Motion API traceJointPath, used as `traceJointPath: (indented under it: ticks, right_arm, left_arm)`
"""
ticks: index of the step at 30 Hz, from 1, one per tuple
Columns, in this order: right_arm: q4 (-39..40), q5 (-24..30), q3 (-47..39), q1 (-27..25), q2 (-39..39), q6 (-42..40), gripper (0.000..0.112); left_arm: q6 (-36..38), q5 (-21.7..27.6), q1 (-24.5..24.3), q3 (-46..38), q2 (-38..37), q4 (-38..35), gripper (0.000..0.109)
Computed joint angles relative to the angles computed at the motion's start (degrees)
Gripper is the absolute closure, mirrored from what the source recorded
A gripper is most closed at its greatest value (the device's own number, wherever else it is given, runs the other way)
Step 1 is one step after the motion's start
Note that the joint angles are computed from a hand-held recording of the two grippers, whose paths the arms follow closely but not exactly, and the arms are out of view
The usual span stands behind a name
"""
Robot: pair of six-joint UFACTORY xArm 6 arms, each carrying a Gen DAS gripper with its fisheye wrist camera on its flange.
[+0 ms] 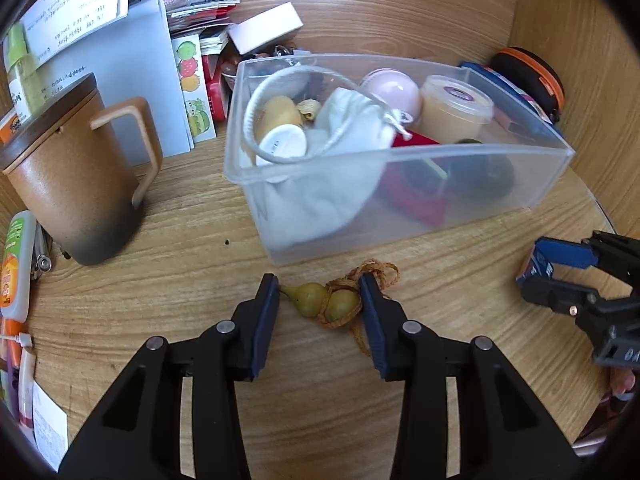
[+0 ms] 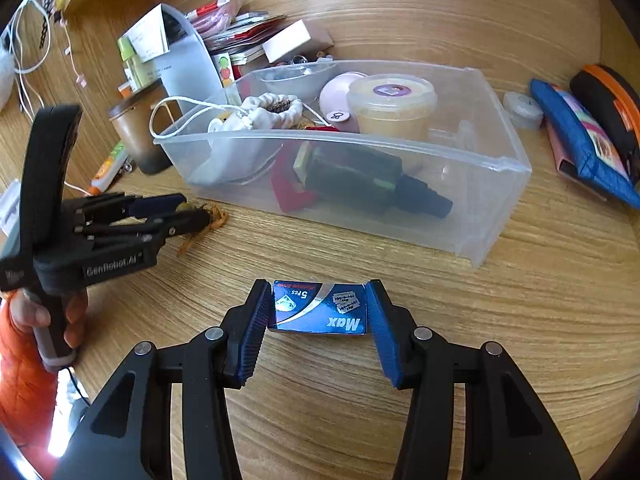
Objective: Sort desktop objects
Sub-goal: 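Carry the Max card pack and gourd over the clear bin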
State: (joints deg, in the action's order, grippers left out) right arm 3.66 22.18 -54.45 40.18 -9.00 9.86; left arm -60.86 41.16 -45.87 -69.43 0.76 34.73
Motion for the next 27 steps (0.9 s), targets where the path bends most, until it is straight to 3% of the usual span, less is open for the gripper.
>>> traceJointPath:
  ticks: [16,27]
  right_arm:
    - [-7.2,-0.3,0.0,-0.6,-4.3,5.6,0.067]
    - [-10.6,0.5,-5.7,-1.5,-3.1,6.7,0.067]
  left_arm:
    - [-5.0,2.2,-3.9,-1.2,-4.0,7.1,0.068]
    - [-5.6,1.7,-2.8,-3.7,-5.4,10.8,0.068]
